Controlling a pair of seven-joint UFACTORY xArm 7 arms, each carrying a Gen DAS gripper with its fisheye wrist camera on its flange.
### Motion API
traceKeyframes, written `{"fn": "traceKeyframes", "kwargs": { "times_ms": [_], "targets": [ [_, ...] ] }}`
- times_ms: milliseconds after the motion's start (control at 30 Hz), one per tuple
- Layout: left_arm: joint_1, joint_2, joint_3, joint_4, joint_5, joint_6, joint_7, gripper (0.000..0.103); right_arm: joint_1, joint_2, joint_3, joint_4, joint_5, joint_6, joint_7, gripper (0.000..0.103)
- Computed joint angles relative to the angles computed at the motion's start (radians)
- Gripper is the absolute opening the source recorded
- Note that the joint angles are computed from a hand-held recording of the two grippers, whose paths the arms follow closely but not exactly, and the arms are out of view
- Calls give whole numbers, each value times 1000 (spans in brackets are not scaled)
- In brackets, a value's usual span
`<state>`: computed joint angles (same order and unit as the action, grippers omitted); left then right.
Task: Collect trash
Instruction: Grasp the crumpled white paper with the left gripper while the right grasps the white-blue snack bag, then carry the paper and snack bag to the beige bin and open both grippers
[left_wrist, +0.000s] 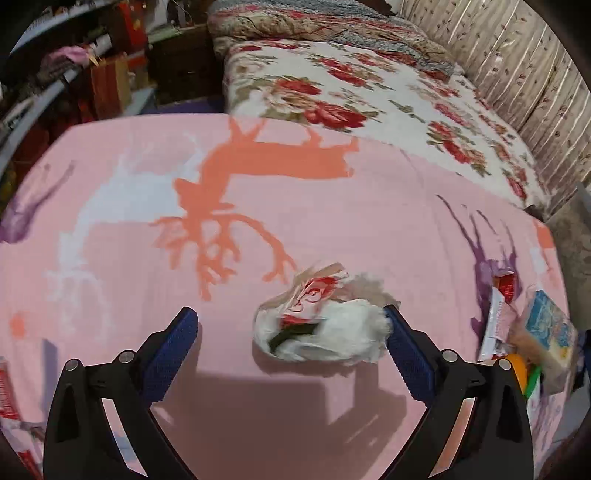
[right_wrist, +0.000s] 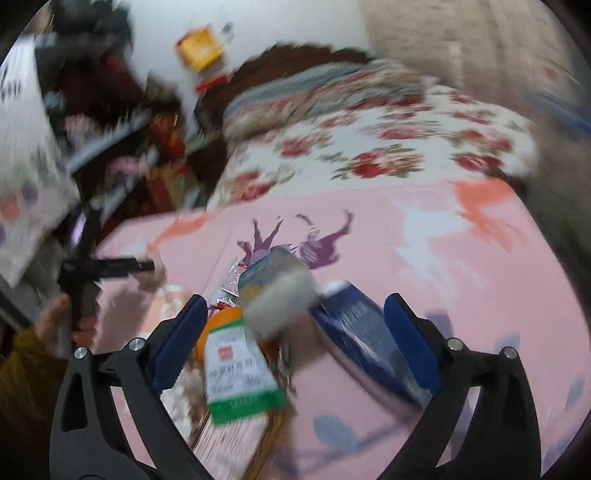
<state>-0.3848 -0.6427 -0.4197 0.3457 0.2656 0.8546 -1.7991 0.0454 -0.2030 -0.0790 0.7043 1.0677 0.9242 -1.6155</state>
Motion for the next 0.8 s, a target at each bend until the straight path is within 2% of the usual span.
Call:
{"fn": "traceKeyframes", "kwargs": {
  "times_ms": [67,133,167,200,267,300,333,400,500,600,700,800],
  "targets": [
    [9,16,-15,0,17,-23,-19,94,44,10,56,-2,-17,-91,-26,97],
    [11,33,-25,3,32,-53,-35,94,99,19,107,-26,-18,-235,-100,97],
    [21,47,-28,5,46,-78,-46,92,119,26,115,-29,-20,-278,-121,97],
    [25,54,-35,4,57,-93,-59,79,138,36,121,-36,-24,-311,-146,96],
    [26,69,-42,2,80,-135,-70,54,155,47,118,-52,-45,-336,-156,68],
    [26,70,-56,4,94,-142,-84,52,159,48,112,-53,-41,-348,-159,66],
    [25,70,-76,13,106,-126,-104,50,143,26,109,-67,3,-332,-189,65],
    [12,67,-87,22,117,-112,-121,47,141,-34,46,-95,24,-239,-211,65],
    [-32,-4,-123,12,117,-131,-189,47,94,-168,-49,-164,63,-115,-261,65],
    [-48,-29,-211,77,158,-121,-238,48,10,-252,-155,-209,56,-7,-284,65],
    [-23,22,-270,161,231,-152,-239,48,-98,-234,-247,-208,10,68,-264,65],
    [47,148,-332,278,355,-239,-233,49,-186,-169,-272,-190,-6,70,-246,65]
  ]
}}
